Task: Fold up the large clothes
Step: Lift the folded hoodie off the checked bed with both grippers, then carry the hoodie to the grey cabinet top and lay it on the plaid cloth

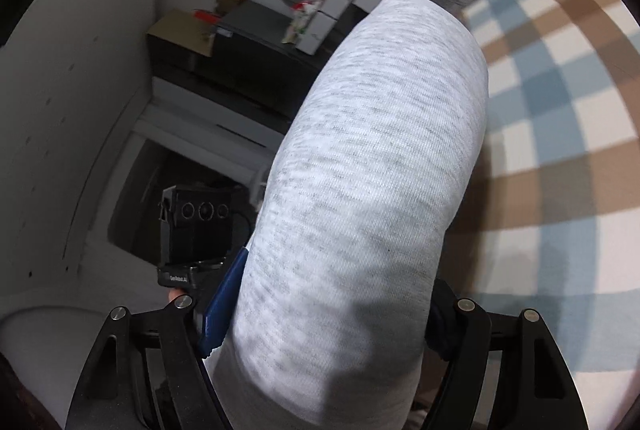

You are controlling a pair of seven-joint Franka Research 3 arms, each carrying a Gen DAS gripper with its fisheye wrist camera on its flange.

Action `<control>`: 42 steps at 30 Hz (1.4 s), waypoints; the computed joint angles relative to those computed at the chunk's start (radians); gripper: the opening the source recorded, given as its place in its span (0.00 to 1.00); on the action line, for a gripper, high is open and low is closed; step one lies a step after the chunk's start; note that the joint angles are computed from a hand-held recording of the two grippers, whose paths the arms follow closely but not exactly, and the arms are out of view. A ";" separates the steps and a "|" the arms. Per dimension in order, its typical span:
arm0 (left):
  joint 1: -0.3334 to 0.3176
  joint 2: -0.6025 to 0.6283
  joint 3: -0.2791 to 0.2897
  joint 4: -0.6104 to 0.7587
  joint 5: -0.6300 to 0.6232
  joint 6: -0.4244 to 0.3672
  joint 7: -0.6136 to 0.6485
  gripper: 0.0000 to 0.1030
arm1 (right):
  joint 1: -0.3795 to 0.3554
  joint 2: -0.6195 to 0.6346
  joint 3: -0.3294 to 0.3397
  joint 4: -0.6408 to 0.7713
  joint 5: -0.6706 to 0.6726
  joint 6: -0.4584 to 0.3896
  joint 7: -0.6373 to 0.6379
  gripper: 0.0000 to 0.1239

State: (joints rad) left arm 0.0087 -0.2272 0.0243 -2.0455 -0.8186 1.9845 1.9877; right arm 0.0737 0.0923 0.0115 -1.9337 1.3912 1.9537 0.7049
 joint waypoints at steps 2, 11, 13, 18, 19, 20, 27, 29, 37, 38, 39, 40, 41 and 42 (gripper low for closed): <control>0.016 -0.047 0.008 0.005 0.045 -0.001 -0.024 0.45 | 0.024 0.004 0.022 0.037 0.021 0.009 0.008 0.61; 0.106 -0.186 0.147 0.056 0.227 -0.088 -0.092 0.45 | 0.150 0.109 0.127 0.275 0.069 0.038 0.054 0.61; 0.140 -0.199 0.177 0.054 0.262 -0.083 -0.101 0.45 | 0.188 0.170 0.164 0.349 0.078 0.063 0.068 0.62; 0.212 -0.164 0.235 0.001 0.310 -0.053 -0.093 0.45 | 0.270 0.326 0.249 0.482 0.056 0.142 0.121 0.62; 0.232 -0.144 0.245 -0.020 0.316 -0.047 -0.092 0.45 | 0.295 0.358 0.264 0.488 0.042 0.183 0.141 0.62; 0.254 -0.119 0.251 -0.049 0.323 -0.036 -0.096 0.45 | 0.313 0.381 0.272 0.497 0.010 0.209 0.162 0.62; 0.363 -0.016 0.272 -0.149 0.155 -0.045 0.005 0.49 | 0.397 0.446 0.278 0.498 -0.347 0.294 0.233 0.63; 0.393 -0.045 0.242 -0.166 0.192 0.006 -0.001 0.49 | 0.401 0.418 0.267 0.486 -0.426 0.296 0.256 0.63; 0.372 -0.274 0.213 -0.285 0.354 0.189 -0.076 0.49 | 0.469 0.287 0.206 0.396 -0.781 0.501 0.240 0.63; 0.340 -0.307 0.224 -0.309 0.331 0.205 -0.048 0.49 | 0.470 0.275 0.219 0.384 -0.785 0.543 0.222 0.63; 0.312 -0.333 0.245 -0.332 0.318 0.209 -0.010 0.50 | 0.462 0.273 0.234 0.393 -0.775 0.551 0.199 0.63; 0.288 -0.353 0.258 -0.359 0.312 0.214 0.022 0.50 | 0.460 0.279 0.239 0.418 -0.777 0.543 0.203 0.63; 0.264 -0.353 0.261 -0.375 0.310 0.220 0.043 0.50 | 0.462 0.293 0.245 0.444 -0.776 0.541 0.208 0.63; 0.238 -0.327 0.261 -0.376 0.310 0.222 0.060 0.50 | 0.484 0.320 0.248 0.490 -0.799 0.544 0.231 0.63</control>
State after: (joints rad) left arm 0.2464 -0.5540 0.2853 -2.4216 -0.5086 2.2064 2.0480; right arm 0.5574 0.4119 0.2597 -1.4433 0.5922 2.4975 0.9355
